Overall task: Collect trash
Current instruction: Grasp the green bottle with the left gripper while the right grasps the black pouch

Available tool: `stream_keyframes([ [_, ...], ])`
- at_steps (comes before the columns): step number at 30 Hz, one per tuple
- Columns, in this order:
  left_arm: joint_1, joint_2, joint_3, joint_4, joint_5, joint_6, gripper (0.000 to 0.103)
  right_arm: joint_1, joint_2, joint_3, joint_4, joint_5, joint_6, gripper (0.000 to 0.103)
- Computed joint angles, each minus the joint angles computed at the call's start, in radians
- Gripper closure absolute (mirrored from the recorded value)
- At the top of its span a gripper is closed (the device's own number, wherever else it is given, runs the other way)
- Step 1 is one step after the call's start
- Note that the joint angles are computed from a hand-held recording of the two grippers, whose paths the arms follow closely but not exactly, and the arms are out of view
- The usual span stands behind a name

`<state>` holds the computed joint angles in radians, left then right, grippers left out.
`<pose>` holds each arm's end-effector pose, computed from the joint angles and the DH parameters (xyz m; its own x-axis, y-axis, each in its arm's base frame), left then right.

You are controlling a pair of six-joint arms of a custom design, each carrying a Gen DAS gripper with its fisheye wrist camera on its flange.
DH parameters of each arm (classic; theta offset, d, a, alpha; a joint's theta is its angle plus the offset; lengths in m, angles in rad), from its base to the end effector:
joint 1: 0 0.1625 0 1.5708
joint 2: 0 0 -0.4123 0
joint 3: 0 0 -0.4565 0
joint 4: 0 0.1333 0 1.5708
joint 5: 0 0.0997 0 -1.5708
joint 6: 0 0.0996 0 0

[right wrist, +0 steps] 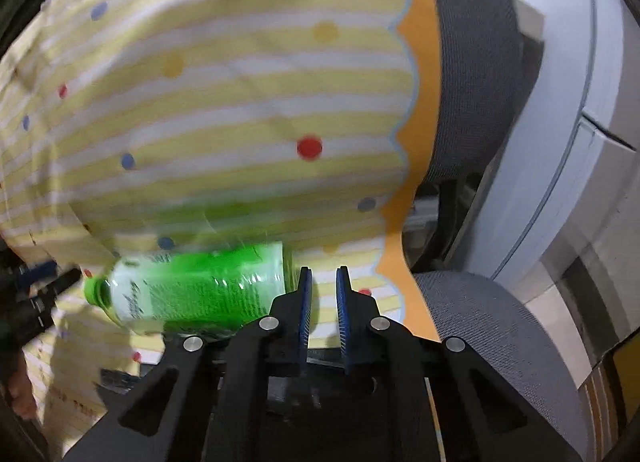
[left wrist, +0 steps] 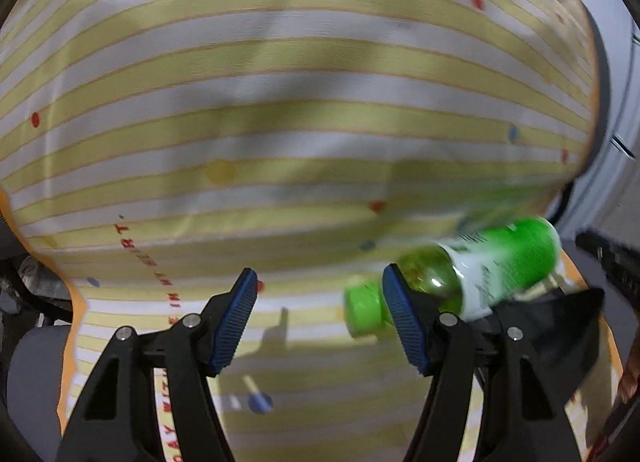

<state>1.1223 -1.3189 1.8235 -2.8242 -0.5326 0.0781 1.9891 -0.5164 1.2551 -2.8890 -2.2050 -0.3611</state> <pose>-0.0670 -0.6445 0.3719 -0.6849 -0.2559 -0.6822 0.3722 0.6821 -0.6295 0.4024 -0.7222 0.0462 -0.6918 -0.2989 0.6573 -0.6246 0.7044 -0.3371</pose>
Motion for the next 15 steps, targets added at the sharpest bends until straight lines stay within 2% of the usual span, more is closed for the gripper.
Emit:
stream_keyframes([
  [2, 0.006, 0.015, -0.008, -0.040, 0.044, 0.002, 0.040, -0.005, 0.004, -0.002, 0.020, 0.005, 0.004, 0.090],
  [6, 0.026, 0.033, -0.039, 0.023, 0.066, -0.034, 0.042, -0.015, 0.013, -0.017, 0.050, 0.026, 0.017, 0.090],
  [9, 0.044, 0.041, -0.062, 0.106, 0.011, -0.026, 0.044, -0.023, 0.016, -0.023, 0.074, 0.039, 0.031, 0.089],
  [11, 0.048, 0.038, -0.064, 0.152, -0.010, -0.011, 0.053, -0.032, 0.014, -0.033, 0.109, 0.053, 0.045, 0.089],
  [13, 0.047, 0.003, -0.049, 0.226, -0.068, -0.018, 0.058, -0.038, 0.009, -0.032, 0.128, 0.076, 0.044, 0.090],
  [15, 0.040, -0.030, -0.023, 0.256, -0.115, -0.001, 0.058, -0.043, 0.006, -0.033, 0.148, 0.104, 0.033, 0.091],
])
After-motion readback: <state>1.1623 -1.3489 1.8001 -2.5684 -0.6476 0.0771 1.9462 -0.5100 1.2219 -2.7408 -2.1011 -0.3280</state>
